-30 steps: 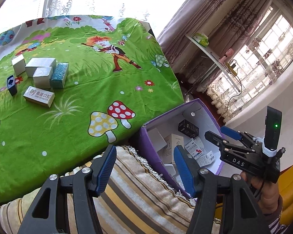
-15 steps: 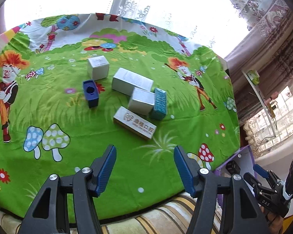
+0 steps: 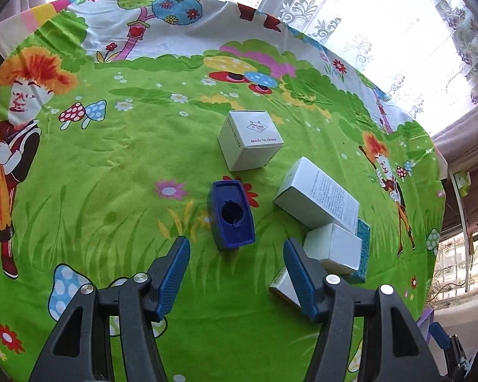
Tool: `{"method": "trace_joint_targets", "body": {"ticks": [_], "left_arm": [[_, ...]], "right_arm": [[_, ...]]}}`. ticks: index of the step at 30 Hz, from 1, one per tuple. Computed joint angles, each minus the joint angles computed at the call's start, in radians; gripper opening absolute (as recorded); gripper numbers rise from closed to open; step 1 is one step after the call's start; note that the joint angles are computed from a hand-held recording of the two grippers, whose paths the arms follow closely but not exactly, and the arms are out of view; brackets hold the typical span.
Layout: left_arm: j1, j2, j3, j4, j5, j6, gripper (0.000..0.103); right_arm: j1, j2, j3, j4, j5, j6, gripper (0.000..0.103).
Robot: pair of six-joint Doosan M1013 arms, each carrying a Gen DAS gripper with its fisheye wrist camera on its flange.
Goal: Organize rigid objects
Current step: 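Move both tools back over the bedspread, then grasp the blue cup holder with left tool while right tool grasps the teal box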
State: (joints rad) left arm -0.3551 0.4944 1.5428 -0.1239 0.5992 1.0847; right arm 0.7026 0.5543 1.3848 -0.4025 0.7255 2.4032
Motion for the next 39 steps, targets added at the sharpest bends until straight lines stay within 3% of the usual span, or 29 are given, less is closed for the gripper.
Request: {"method": "trace_joint_targets", "body": {"ticks": [6, 8, 9, 16, 32, 34, 36, 37, 39], "left_arm": [[-0.002, 0.039, -0.029, 0.084, 0.004, -0.040, 0.061], [-0.012, 0.046, -0.039, 0.167, 0.013, -0.064, 0.049], [-0.012, 0.049, -0.042, 0.164, 0.013, -0.041, 0.031], [-0.006, 0.031, -0.011, 0.134, -0.026, 0.019, 0.030], [-0.009, -0.047, 0.081, 0.047, -0.156, 0.093, 0.030], [-0.012, -0.054, 0.086, 0.037, -0.169, 0.108, 0.030], [-0.015, -0.058, 0.090, 0.015, -0.177, 0.127, 0.030], [-0.016, -0.061, 0.091, 0.009, -0.179, 0.134, 0.030], [-0.020, -0.065, 0.094, -0.005, -0.184, 0.149, 0.030]], "right_arm": [[-0.006, 0.065, -0.093, 0.070, 0.021, -0.070, 0.079], [-0.006, 0.087, -0.125, 0.087, 0.028, -0.091, 0.079], [-0.004, 0.101, -0.145, 0.089, 0.041, -0.101, 0.079], [-0.014, 0.181, -0.259, 0.157, 0.073, -0.128, 0.079], [-0.021, 0.308, -0.440, 0.129, 0.214, -0.063, 0.079], [-0.020, 0.312, -0.443, 0.117, 0.216, -0.057, 0.072], [-0.020, 0.316, -0.450, 0.112, 0.227, -0.068, 0.044], [-0.019, 0.316, -0.451, 0.104, 0.235, -0.070, 0.038], [-0.019, 0.306, -0.433, 0.101, 0.217, -0.075, 0.037]]}}
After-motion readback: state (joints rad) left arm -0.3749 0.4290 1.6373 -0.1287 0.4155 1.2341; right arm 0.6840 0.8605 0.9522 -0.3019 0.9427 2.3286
